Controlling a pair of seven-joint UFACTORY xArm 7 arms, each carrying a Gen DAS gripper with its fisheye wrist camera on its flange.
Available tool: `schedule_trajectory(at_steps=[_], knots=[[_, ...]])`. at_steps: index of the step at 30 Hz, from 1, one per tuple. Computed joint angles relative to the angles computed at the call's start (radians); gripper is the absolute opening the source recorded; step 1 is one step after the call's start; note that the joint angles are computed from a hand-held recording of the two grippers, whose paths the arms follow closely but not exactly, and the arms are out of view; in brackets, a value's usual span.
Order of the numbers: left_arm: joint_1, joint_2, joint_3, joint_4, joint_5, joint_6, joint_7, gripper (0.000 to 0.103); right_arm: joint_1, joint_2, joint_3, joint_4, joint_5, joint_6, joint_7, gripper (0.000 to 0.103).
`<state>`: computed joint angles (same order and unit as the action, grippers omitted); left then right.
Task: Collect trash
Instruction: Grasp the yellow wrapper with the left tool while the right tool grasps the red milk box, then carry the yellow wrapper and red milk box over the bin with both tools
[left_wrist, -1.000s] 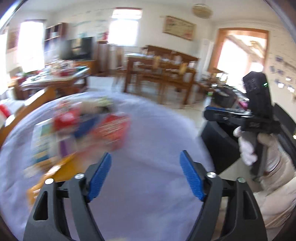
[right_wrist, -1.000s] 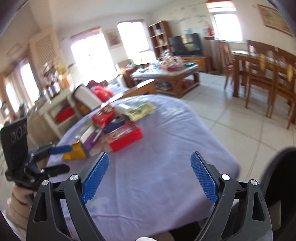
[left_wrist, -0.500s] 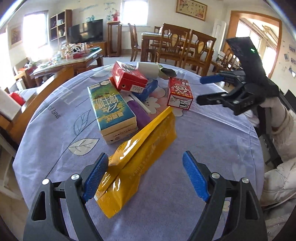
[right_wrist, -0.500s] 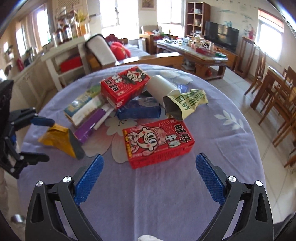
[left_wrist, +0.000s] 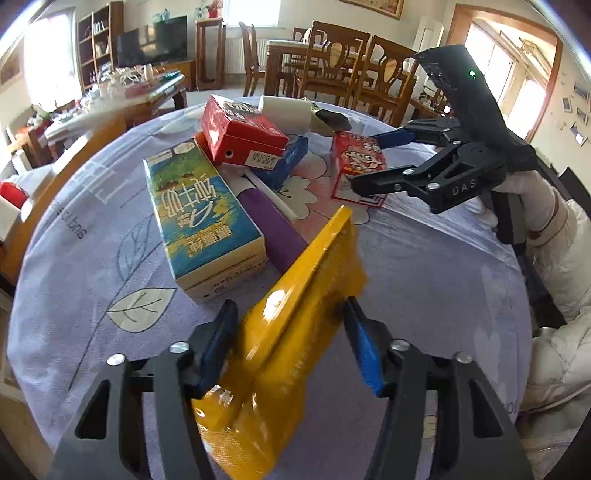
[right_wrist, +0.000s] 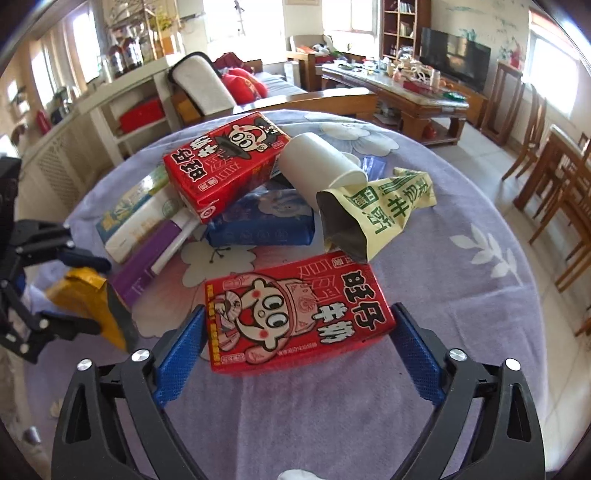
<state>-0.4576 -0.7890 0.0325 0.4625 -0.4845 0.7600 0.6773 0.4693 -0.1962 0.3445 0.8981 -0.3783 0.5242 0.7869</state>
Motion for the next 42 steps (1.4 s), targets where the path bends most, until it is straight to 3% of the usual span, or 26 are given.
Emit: schedule_trajectory(at_steps=[2, 6, 10, 16, 22, 27, 31, 37, 42], knots=[[0.005, 0.008, 0.003, 0.007, -0.002, 0.004, -0.009, 0.040, -0.002, -0.007, -0.001, -0.007, -0.001, -0.006, 0.002, 0.092], [0.010, -0.006, -0.007, 0.006, 0.003, 0.014, -0.015, 0.035, 0.001, -0.020, 0.007, -0.021, 0.002, -0.015, 0.018, 0.092], [-0.004, -0.041, 0.005, 0.009, -0.018, 0.010, -0.025, 0.035, -0.002, -0.082, 0.018, -0.066, 0.010, -0.049, 0.056, 0.092], [-0.038, -0.114, 0.015, 0.022, -0.064, 0.020, -0.042, 0.035, 0.015, -0.260, 0.022, -0.178, 0.116, -0.120, 0.047, 0.092], [-0.114, -0.132, -0.001, 0.035, -0.145, -0.032, -0.060, 0.035, 0.016, -0.481, 0.055, -0.285, 0.203, -0.101, 0.072, 0.092], [-0.197, -0.111, -0.050, 0.041, -0.201, -0.136, -0.084, 0.035, 0.024, -0.730, 0.073, -0.368, 0.247, 0.003, 0.098, 0.092], [-0.315, -0.039, -0.077, 0.073, -0.270, -0.243, -0.095, 0.035, 0.042, -0.939, 0.071, -0.427, 0.281, 0.127, 0.103, 0.092], [-0.481, 0.137, -0.102, 0.165, -0.350, -0.359, -0.059, 0.035, 0.070, -1.272, 0.069, -0.497, 0.333, 0.397, 0.096, 0.092], [-0.568, 0.295, -0.137, 0.259, -0.443, -0.410, 0.013, 0.036, 0.066, -1.553, 0.068, -0.528, 0.372, 0.663, 0.080, 0.092]])
